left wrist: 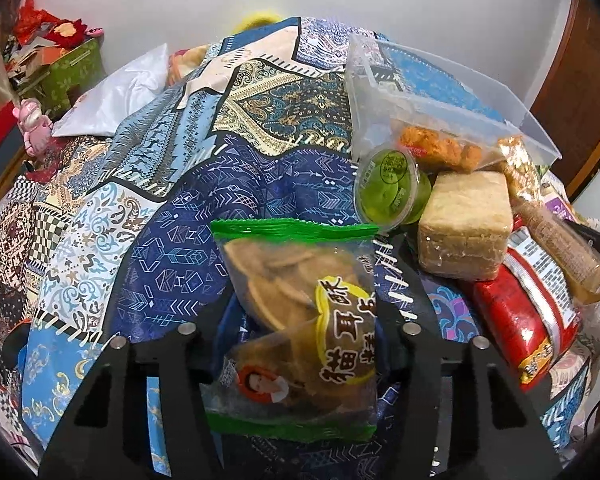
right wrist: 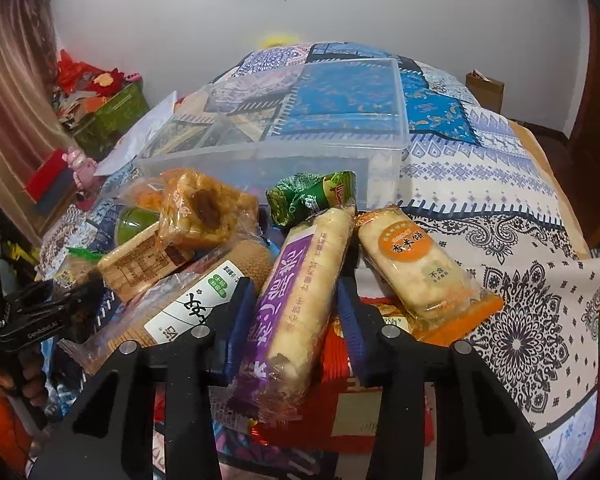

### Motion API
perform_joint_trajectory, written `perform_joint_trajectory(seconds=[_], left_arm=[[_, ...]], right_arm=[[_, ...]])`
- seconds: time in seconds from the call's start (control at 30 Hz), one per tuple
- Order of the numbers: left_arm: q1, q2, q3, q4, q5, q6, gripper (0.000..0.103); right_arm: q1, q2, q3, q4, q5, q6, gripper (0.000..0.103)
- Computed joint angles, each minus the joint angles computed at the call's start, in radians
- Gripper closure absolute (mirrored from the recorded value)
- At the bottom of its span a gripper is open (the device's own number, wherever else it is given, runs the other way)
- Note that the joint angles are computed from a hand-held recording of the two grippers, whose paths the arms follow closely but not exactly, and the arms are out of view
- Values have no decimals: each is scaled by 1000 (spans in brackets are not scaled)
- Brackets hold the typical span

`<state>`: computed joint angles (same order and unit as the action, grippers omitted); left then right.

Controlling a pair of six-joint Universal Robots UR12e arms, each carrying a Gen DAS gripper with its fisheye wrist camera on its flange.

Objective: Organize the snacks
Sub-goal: 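Carry both snacks into the clear plastic box and open both grippers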

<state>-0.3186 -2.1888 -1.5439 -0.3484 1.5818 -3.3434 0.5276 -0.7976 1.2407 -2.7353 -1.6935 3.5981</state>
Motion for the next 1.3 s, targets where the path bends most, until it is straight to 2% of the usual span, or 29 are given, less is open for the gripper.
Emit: perform_joint_trajectory(seconds=[0.03,0.2,0.53,0.67,1.1,1.3], left_arm=[[0,3,-3,4,0,-5,50],[-7,16,-10,44,23,9,53],[-20,29,14,143,22,30,53],[-23,21,44,165,0,25,53],[-30,-51,206,164,-41,45,53],[-31,-110,321,110,-64,42,53]], right_arm=[[1,-2,4,-11,-5,6,76],[4,-16,21,-42,-27,1,80],[9,-34,41,-101,-56,-2,82],[10,-40,43,-140,-72,-8,82],[-5,-10,-23,-228,-110,-28,82],[-15,24,-83,-229,-105,-37,82]])
